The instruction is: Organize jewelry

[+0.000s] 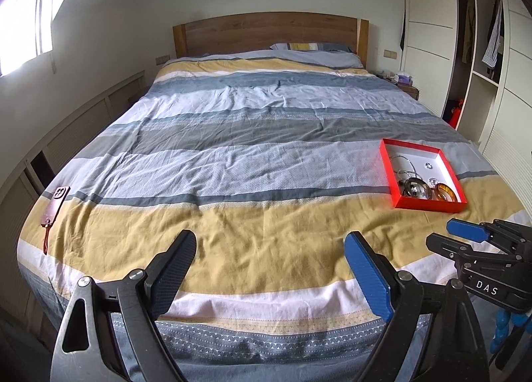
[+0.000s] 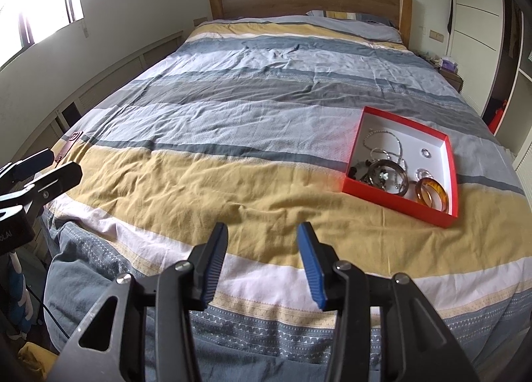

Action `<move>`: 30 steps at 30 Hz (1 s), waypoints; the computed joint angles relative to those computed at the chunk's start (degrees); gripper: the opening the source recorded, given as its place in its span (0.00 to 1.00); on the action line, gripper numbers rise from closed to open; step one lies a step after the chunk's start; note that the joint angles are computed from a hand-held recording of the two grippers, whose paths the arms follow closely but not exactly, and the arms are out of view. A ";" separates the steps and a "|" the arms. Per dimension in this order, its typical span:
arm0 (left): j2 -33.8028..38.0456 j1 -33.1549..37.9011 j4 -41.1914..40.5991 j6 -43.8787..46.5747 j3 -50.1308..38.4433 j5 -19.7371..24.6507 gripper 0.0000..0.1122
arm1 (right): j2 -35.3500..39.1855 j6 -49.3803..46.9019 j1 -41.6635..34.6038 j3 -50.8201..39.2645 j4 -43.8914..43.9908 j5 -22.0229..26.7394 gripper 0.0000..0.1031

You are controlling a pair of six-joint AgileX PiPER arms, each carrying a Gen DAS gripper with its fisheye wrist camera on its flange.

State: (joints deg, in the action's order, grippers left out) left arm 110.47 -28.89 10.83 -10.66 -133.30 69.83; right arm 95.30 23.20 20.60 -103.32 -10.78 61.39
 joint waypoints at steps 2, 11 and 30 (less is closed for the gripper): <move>-0.54 0.07 -0.14 0.01 1.01 -0.42 0.81 | 0.02 0.58 0.25 0.07 -0.59 0.33 0.42; -1.90 1.07 -1.75 0.90 4.12 -2.41 0.81 | 0.24 3.03 1.49 0.24 -2.97 1.96 0.45; -3.79 3.07 -4.96 2.45 9.34 -5.90 0.82 | 0.38 9.42 4.35 0.54 -9.62 5.25 0.63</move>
State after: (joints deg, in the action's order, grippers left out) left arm 106.68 -25.82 5.87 -8.21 -123.97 63.93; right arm 95.68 32.62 24.94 -102.78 -20.40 66.64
